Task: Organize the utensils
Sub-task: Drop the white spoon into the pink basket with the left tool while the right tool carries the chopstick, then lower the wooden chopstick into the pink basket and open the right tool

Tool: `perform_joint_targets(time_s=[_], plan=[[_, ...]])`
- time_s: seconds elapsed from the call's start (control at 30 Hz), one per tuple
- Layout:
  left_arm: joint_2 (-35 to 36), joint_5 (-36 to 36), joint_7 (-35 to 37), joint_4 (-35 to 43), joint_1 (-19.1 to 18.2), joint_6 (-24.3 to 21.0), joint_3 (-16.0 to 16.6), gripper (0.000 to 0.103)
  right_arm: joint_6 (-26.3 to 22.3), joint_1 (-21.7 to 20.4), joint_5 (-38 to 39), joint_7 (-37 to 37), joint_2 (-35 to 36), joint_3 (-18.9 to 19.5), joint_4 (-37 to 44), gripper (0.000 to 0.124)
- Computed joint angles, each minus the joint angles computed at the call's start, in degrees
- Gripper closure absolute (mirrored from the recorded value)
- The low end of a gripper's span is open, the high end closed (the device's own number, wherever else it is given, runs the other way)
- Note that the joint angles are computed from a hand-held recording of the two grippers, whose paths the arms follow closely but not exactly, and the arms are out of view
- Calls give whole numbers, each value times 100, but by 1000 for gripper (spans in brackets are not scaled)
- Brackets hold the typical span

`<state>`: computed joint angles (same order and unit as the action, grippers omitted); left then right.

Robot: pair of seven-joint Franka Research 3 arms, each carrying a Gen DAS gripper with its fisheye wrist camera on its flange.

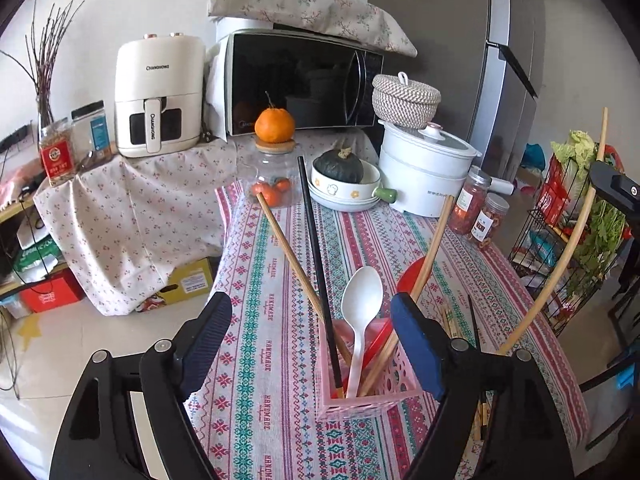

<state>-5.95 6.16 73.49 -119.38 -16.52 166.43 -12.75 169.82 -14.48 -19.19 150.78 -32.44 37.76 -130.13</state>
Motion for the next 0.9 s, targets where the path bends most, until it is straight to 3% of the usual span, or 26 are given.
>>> perform_joint_targets(time_s=[0.27,0.57,0.73,0.9], plan=[[-179,-764,604,-87,-51,-638,194,12,466,-1025,-181,323,271,968,455,118],[-161,-1252,897,-50,-2,-674,262,12,-2,-1848,-694,482,554,1872,873,118],[-117,-1289,943,12,28,-726,225,12,-234,-1758,-1001,592,979,1946,978,118],[-118,-1265,934,3,46,-734,194,12,-412,-1426,-1277,646,1336,1775,1066,117]])
